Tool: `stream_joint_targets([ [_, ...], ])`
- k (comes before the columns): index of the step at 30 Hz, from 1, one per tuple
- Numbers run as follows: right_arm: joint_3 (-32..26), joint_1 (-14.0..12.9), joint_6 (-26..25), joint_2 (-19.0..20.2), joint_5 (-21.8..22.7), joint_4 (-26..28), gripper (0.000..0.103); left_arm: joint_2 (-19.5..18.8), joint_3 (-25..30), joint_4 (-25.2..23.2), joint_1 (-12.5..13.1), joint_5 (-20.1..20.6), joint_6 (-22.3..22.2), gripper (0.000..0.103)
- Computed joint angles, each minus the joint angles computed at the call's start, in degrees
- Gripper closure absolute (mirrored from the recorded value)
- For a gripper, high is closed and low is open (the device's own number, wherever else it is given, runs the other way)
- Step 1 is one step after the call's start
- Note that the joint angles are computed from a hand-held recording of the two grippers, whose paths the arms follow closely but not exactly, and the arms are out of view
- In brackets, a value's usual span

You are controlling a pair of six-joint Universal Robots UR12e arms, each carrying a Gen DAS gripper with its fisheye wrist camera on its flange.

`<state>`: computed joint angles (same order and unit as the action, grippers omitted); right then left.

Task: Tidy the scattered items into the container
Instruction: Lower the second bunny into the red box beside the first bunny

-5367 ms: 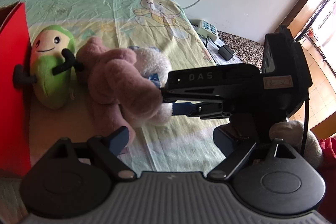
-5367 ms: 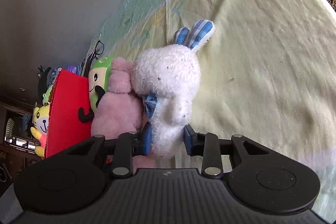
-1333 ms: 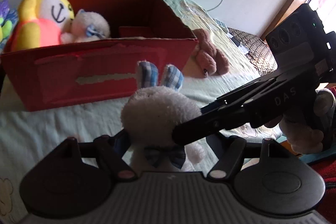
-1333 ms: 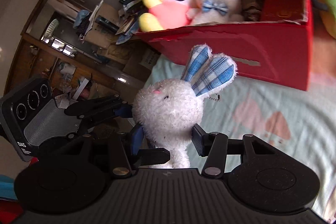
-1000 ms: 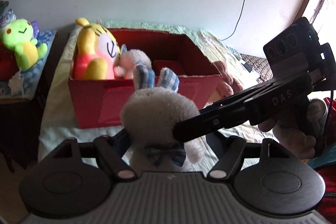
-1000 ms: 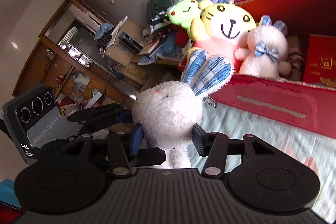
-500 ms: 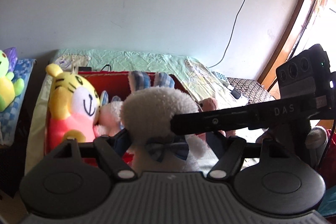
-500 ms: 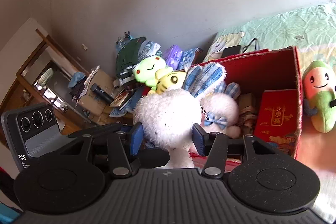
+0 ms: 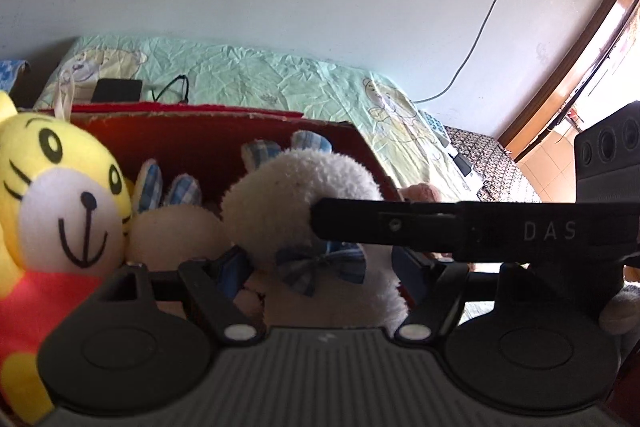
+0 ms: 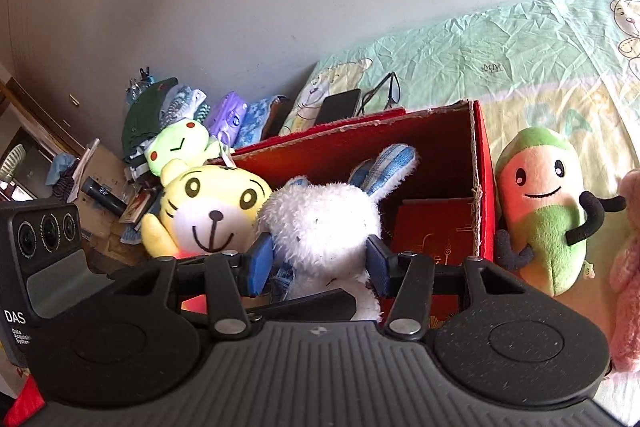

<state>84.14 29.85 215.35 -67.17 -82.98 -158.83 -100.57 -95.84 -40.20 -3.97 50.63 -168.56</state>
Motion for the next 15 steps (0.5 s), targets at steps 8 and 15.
stream_joint_targets([
  [8, -2.04, -0.22, -2.60, 0.85, 0.75, 5.06, 0.050, -1.47, 1.60, -2.75, -0.92, 4.74, -0.56, 0.029],
  [15, -3.92, 0.81, -6.26, 1.07, -2.33, 10.30, 0.045, -0.26, 0.47, -3.61, -0.67, 6.61, 1.38, 0.031],
])
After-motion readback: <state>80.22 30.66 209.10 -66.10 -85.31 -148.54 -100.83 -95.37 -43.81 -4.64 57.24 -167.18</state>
